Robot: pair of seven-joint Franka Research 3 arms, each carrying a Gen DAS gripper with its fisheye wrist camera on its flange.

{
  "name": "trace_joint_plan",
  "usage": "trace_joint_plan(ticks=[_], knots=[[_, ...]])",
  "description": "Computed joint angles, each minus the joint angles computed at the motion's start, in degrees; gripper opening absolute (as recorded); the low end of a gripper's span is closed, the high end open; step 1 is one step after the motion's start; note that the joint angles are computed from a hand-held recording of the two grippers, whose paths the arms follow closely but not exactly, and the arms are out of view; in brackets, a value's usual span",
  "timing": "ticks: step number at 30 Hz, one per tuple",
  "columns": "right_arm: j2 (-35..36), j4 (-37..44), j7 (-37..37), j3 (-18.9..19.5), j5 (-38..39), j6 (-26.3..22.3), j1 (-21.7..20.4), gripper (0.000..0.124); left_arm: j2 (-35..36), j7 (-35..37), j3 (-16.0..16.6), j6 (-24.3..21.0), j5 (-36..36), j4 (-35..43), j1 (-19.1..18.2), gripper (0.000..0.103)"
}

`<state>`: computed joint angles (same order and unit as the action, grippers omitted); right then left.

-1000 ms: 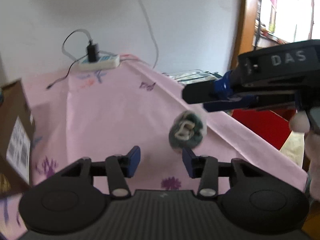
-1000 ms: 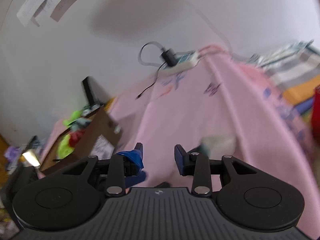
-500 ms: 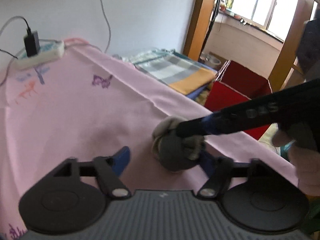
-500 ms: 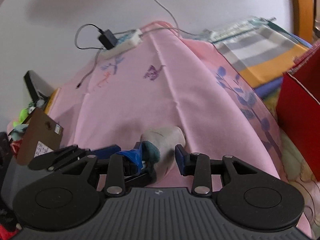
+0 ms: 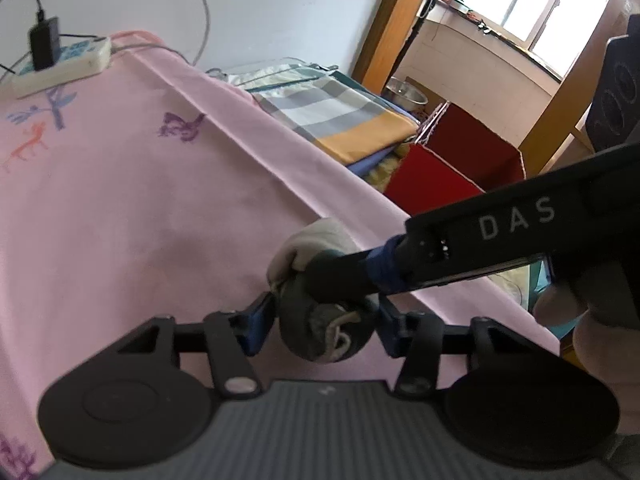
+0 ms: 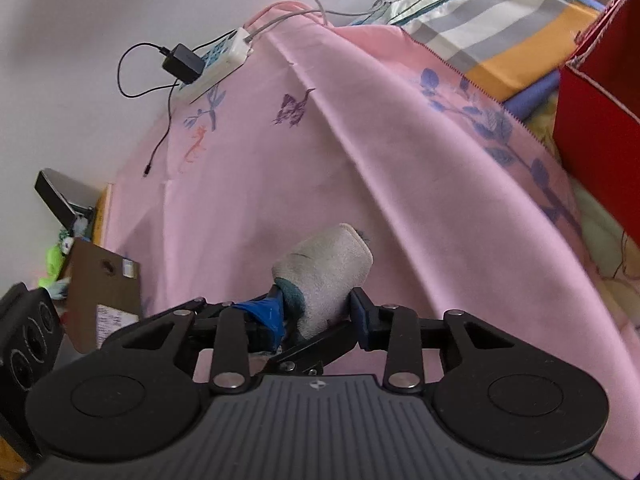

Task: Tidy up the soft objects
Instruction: 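Carry the cloth bundle over the box and lower it in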

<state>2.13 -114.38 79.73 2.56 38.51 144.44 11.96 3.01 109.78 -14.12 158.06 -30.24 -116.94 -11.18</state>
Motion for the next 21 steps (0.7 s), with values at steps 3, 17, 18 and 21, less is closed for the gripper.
trace_joint_plan(ticks=[3,17,18,21], knots=[[-1.8,-0.3,-1.3,0.6,1.1,-0.8,0.8,0.018,-5.6,-3.3,0.9,1.5,3.4,-4.5,-0.4,0.051],[-4.7,4.6,-20.3,5.0,13.0,-5.6,10.6,0.018,-38.8,-28.8,6.4,-1.1,29.3,-25.0,7.0,0.051],[-4.3,5.2,-21.2,5.4,12.7,-5.1,11.3,0.018,-40.1,-29.7,7.0,-1.2,30.4,-25.6,7.5,0.051],[-2.0,8.1,-21.5,6.8,8.4,-3.3,13.3,0.018,-41.5,-31.9,9.4,-2.5,32.5,-26.1,7.8,0.051]])
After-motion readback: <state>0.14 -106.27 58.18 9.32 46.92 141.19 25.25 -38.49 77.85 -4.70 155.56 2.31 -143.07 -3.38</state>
